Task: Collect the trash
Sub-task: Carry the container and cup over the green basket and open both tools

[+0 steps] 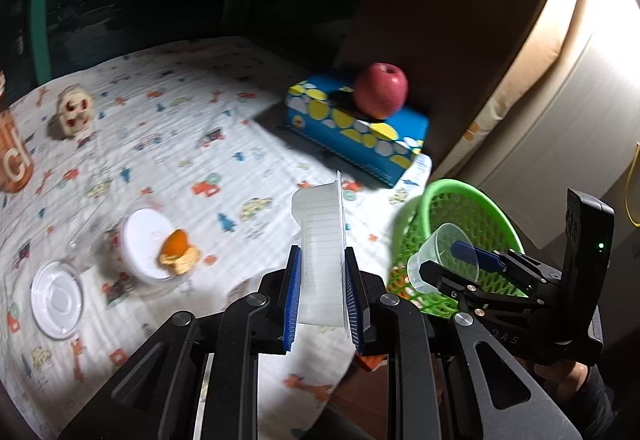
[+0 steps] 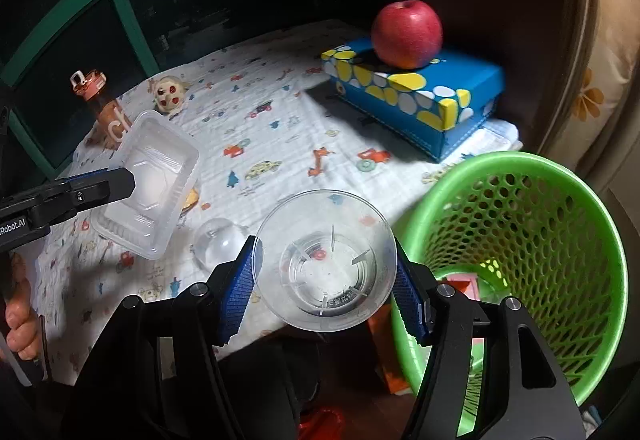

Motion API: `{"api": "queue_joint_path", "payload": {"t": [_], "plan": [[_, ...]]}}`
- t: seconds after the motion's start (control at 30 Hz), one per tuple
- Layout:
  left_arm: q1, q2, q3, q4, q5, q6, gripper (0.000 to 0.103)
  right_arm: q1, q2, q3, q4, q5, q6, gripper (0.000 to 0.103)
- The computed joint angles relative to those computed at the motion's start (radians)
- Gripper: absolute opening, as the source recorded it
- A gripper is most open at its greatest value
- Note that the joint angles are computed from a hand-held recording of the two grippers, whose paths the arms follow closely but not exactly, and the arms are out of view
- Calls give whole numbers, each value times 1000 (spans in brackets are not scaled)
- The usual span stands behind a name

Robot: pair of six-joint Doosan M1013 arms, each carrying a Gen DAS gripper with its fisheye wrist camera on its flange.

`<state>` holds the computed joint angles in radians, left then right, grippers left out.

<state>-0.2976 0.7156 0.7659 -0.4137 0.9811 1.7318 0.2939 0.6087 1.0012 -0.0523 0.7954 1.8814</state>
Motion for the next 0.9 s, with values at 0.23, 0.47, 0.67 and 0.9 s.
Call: {"api": "queue_joint_path", "payload": {"t": [0.23, 0.47, 0.67, 0.9], "plan": [[-40, 45, -85, -35, 58, 51, 20, -34, -55, 90, -72, -26, 112, 62], [-79, 106, -200, -63, 136, 87, 20, -62, -99, 167, -130, -38, 213, 62], [-106, 163, -300, -64, 198, 93, 20, -78, -123, 214, -160, -36, 267, 63], [-127, 224, -395, -64, 272, 81, 20, -94, -146, 259, -175, -36, 316, 64]]}}
